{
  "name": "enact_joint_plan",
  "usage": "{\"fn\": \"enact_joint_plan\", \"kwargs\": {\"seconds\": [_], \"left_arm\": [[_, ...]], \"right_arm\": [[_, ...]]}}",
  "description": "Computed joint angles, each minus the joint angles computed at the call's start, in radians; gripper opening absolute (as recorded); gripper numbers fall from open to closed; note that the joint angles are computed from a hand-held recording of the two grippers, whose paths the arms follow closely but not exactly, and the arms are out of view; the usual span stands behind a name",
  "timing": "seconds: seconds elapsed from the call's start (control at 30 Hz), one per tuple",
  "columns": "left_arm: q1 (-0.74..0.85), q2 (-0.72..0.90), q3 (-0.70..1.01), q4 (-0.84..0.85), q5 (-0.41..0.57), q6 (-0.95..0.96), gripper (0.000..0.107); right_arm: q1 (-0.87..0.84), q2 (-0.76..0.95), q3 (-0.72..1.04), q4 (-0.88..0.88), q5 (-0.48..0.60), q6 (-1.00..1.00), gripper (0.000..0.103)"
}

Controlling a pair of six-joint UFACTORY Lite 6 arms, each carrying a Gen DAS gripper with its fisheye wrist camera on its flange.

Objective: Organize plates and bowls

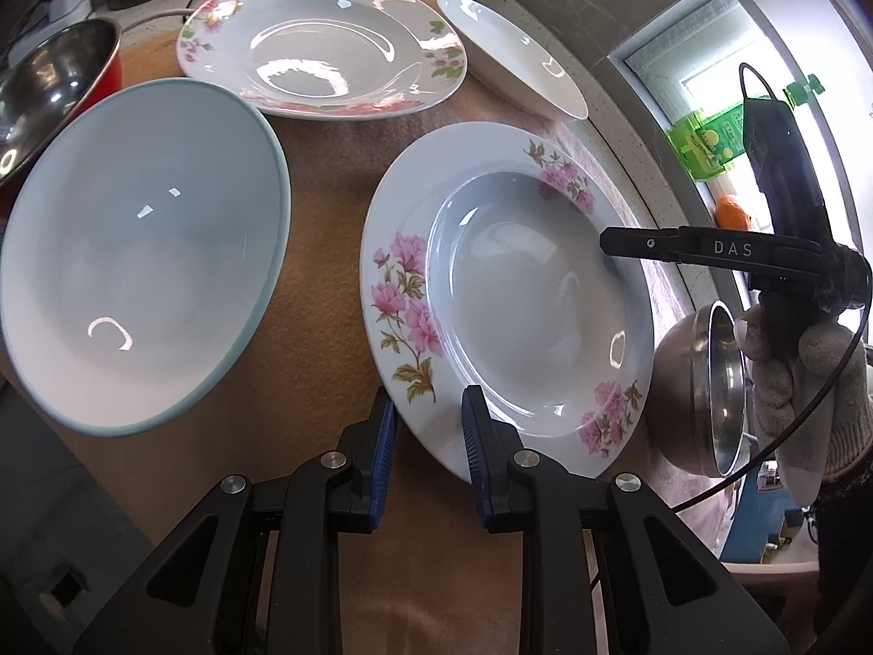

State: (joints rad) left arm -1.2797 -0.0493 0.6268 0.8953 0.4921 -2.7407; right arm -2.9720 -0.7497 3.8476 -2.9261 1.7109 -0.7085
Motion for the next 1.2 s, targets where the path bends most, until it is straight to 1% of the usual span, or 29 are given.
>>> {"fn": "enact_joint_plan", "kwargs": {"seconds": [0.4, 0.63, 0.87, 1.07, 1.2], "left_arm": [[-0.069, -0.002, -0.002, -0.018, 0.015, -0.032, 0.023], [-0.123, -0.023, -0.017, -0.026, 0.033, -0.067, 0.023], [-0.18, -0.046, -0.027, -0.05, 0.062, -0.082, 0.023], [-0.214, -0.049, -0.04, -0.035, 0.056, -0.125, 0.023], [-0.236, -0.049, -0.037, -0.037, 0.068, -0.133, 0.023]], "right_arm": [[-0.014, 0.101, 0.152, 0.002, -0.036, -0.011, 0.03], [-0.018, 0.155, 0.221, -0.001, -0.054, -0.02, 0.03], [-0.01, 0.236, 0.33, -0.01, -0.085, -0.023, 0.03], [-0.018, 0.289, 0.398, -0.015, -0.097, -0.025, 0.03], [-0.021, 0.321, 0.442, -0.017, -0.109, -0.02, 0.03]]}}
